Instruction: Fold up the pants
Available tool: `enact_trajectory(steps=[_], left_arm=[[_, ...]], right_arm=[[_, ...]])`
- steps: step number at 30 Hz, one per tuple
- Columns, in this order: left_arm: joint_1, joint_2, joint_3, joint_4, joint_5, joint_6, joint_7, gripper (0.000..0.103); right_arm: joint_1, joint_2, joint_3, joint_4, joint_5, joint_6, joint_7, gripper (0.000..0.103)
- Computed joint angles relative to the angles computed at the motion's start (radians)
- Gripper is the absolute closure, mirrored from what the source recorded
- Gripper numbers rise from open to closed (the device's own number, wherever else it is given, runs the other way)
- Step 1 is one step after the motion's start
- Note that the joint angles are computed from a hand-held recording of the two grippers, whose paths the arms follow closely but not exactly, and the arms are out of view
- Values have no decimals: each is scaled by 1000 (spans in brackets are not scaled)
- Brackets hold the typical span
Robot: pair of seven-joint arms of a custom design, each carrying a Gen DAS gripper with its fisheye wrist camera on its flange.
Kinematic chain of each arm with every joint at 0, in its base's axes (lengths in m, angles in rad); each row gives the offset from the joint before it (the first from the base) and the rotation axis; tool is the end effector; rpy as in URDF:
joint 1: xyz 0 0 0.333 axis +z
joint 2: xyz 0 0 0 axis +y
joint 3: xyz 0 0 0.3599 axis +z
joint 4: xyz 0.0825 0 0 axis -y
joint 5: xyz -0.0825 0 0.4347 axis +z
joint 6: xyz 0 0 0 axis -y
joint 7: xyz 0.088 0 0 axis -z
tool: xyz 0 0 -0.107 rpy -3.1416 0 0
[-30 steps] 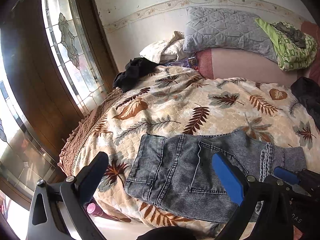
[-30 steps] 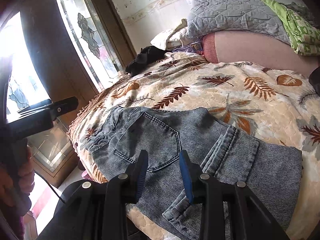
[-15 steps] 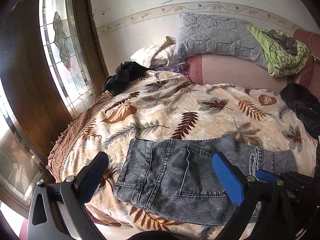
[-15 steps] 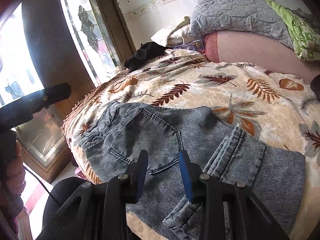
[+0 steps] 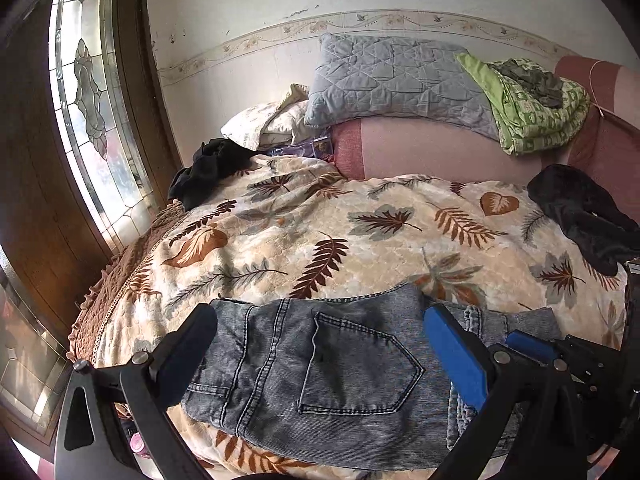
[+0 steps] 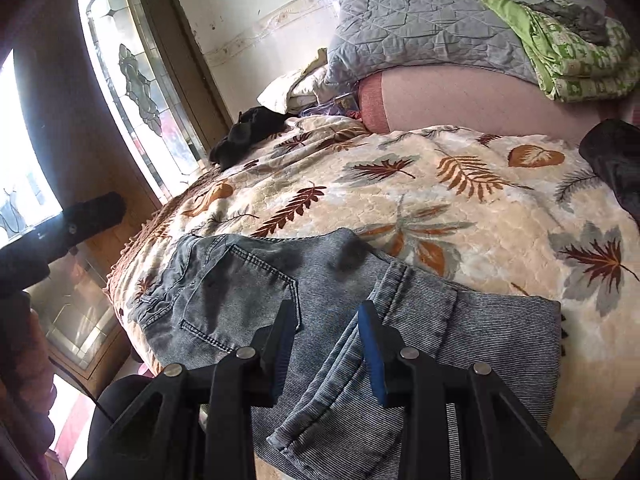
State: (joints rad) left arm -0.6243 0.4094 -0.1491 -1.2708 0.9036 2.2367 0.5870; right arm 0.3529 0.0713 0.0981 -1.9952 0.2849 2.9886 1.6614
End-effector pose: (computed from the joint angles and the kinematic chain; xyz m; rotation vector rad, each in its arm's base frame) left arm 0.6013 -0.5160 0.6331 -1.5157 1.7295 -0.7379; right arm 0.6093 0.2711 0.5550 -1.6551 1.5028 -0.3570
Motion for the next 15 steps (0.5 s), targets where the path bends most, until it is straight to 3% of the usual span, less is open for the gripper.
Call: enact_trajectory(steps=[15], left_arm=[[-34,69,13,84,-42,-1,56,0]], right_arm=[[-24,-52,-15,-60,-52,18,63,68]])
